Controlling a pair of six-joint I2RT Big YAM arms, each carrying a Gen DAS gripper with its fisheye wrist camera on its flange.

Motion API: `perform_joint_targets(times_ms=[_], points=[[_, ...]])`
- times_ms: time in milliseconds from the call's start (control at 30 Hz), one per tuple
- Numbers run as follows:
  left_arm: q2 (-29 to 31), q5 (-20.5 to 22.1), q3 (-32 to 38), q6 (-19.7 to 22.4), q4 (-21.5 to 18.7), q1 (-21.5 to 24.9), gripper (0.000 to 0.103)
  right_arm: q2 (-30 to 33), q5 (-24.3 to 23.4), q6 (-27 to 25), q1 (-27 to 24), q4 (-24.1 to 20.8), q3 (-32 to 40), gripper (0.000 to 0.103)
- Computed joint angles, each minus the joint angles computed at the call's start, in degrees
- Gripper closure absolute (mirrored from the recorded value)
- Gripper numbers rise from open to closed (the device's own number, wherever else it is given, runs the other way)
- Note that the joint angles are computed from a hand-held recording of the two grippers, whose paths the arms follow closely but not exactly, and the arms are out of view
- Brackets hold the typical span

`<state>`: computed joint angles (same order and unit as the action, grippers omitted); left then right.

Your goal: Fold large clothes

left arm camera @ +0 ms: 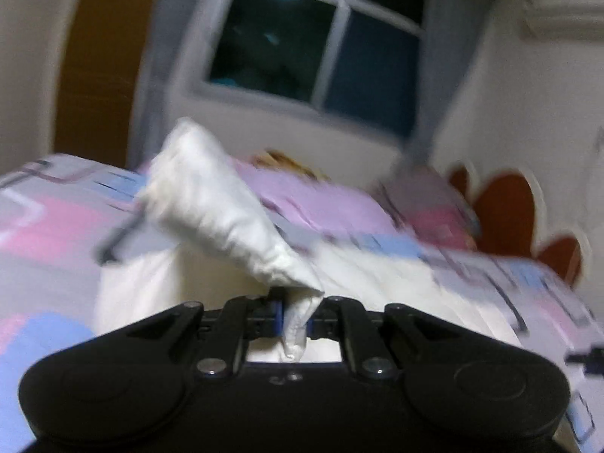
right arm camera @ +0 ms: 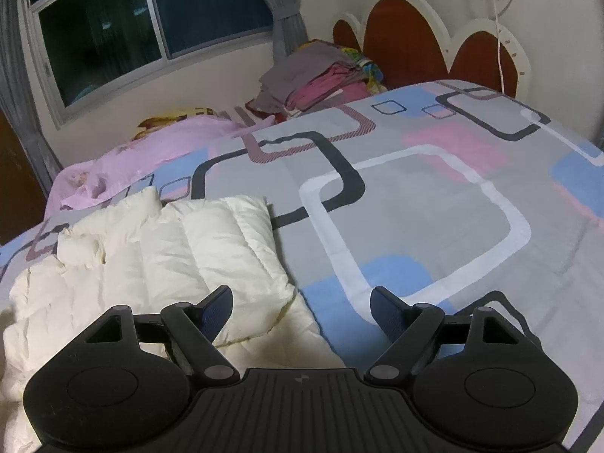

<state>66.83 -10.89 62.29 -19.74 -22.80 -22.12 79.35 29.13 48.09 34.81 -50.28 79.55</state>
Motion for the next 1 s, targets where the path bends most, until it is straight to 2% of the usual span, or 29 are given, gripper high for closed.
perform_joint_targets(times_ms=[133,233,267,367,400,433,467,533,600,700,800,900,1000], points=[[8.7,0.1,7.1,2.8,-3.9,-6.5,0.093,-1.9,-1.8,-0.4,-1.7,1.6,-2.3,0.023],[14.1,1.9,11.2,2.5,-5.8,-9.4,0.093,-3.5,-4.1,-0.3,-3.3,2.7,-4.2,0.023],[15.2,2.4,11.8,2.4,-6.6,-10.7,0.087,-4.3,-5.3,-0.3,-3.9,3.6,-5.2,0.023],[18.6,4.3,14.2,2.2,-8.1,-13.2,0.062,-6.4,-8.1,-0.3,-5.1,6.7,-7.8,0.023],[18.6,4.5,13.9,2.4,-7.5,-13.8,0.054,-7.0,-9.2,-0.7,-5.5,7.6,-8.4,0.022],[17.6,4.6,13.0,2.6,-6.6,-14.2,0.024,-7.2,-9.7,-1.0,-5.6,8.0,-8.6,0.022],[16.0,3.6,11.4,2.5,-5.2,-14.6,0.005,-7.3,-10.3,-1.3,-5.8,8.7,-8.8,0.022],[13.2,2.2,8.1,2.6,-1.1,-14.6,0.004,-7.2,-11.7,-1.4,-6.1,10.3,-9.0,0.022],[10.5,2.0,6.3,1.6,-1.3,-13.8,0.007,-6.4,-13.3,-1.0,-6.1,11.8,-8.6,0.022],[7.2,0.2,4.0,0.8,0.0,-10.0,0.017,-4.0,-17.5,-1.4,-5.6,14.5,-7.0,0.022],[2.5,-1.8,0.5,-1.3,-1.5,-5.6,0.018,-0.6,-21.4,-2.5,-4.8,16.9,-4.3,0.022],[-0.5,-2.0,-1.5,-3.6,-4.1,-1.4,0.020,3.6,-24.3,-4.1,-3.7,17.7,-0.6,0.022],[-1.4,-2.6,-2.8,-3.3,-8.8,1.3,0.030,7.1,-25.6,-5.7,-2.8,16.7,2.8,0.023]])
